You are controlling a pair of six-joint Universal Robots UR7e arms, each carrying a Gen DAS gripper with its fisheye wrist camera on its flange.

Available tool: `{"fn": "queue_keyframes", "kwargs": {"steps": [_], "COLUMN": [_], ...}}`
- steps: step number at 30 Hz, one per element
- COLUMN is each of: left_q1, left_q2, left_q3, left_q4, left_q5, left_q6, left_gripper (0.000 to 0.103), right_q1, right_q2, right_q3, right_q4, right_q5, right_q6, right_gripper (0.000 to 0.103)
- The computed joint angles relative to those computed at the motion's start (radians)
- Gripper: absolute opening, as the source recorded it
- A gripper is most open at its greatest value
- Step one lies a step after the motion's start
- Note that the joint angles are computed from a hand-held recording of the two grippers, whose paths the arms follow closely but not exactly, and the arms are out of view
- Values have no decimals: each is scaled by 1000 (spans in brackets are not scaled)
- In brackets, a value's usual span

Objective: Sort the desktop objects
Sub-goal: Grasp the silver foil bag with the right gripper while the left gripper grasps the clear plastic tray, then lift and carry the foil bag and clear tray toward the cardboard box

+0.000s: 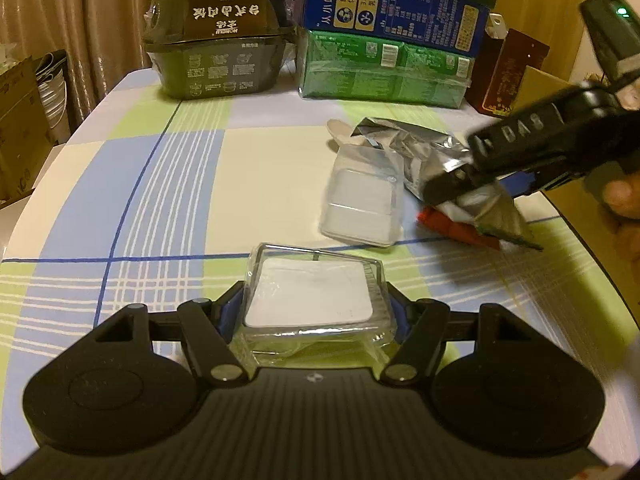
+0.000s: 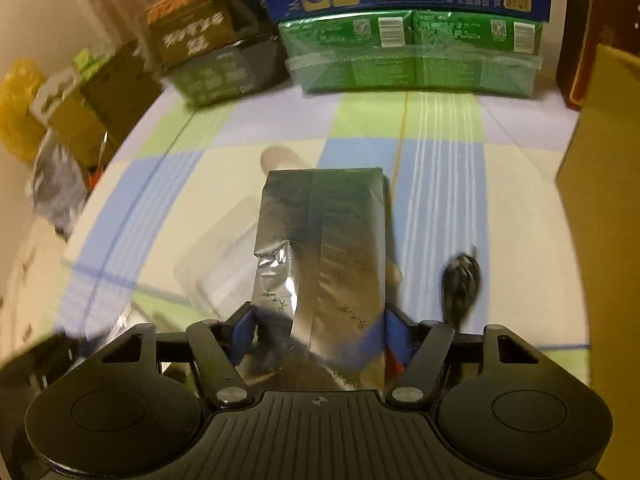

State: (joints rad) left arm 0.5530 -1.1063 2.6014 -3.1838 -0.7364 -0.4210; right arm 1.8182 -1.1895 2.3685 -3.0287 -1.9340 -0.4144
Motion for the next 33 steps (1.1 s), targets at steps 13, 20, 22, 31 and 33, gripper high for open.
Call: {"fn": "queue_keyframes", "kwargs": {"steps": [13,20,22,31,33], "left_q1": [-147,-199,-198,-164,-153], "left_q2": [-126,-156,-154,-137,-138], "left_q3": [43,66,69,67,59], "left_q4": [300,367,351,285,294], "left_q5": [-63,-88,-86,-109,-106], "left_q6": [-198,-264,-271,-247,-251], "left_gripper": [65,69,74,81,81], "right_q1": [-50,-55,-58,-36,-28], "right_q2": [-432,-440,-413,-320,-296], "right_q3": [205,218,206,121,99], "right_q4": [284,247,239,324,347], "right_q5": [-47,-39,-32,-11,-29], "right_q6": [-183,-248,-246,-207,-204], "right_gripper": [79,88,91,95,94]}}
